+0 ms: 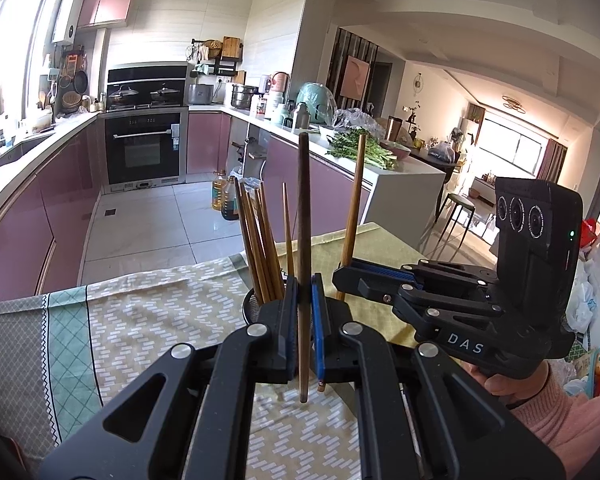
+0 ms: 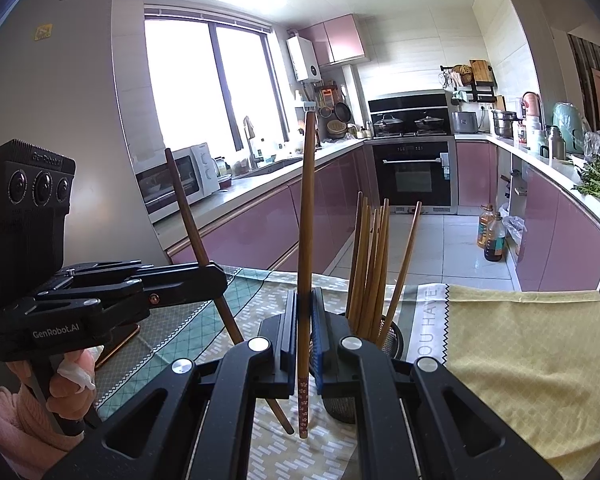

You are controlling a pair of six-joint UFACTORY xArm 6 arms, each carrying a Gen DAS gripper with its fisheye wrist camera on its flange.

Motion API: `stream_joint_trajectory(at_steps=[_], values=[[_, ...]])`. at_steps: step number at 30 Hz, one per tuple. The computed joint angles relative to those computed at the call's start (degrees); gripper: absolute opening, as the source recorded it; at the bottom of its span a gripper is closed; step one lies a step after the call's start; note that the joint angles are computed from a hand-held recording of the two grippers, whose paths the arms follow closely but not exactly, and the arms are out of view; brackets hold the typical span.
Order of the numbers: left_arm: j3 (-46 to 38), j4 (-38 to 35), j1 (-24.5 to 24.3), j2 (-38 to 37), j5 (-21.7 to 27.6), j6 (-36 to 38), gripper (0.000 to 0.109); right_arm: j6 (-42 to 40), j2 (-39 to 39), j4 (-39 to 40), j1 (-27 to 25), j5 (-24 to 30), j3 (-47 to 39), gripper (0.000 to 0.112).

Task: Organize utensils
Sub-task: 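Hold both chopsticks upright and move them over the mesh holder's rim, then lower the left tool's chopstick into the mesh holder while the right tool lowers its own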

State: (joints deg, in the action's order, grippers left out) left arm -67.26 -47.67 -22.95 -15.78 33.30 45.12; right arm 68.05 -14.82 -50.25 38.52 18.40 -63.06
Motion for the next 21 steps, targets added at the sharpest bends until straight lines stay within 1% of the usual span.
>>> stream_joint_trajectory(at_steps=[21], values=[[-0.95, -0.58, -0.41, -0.01, -0.79, 0.76, 0.007, -0.32, 0.28, -0.21, -0.39, -0.45, -1.00, 0.006]])
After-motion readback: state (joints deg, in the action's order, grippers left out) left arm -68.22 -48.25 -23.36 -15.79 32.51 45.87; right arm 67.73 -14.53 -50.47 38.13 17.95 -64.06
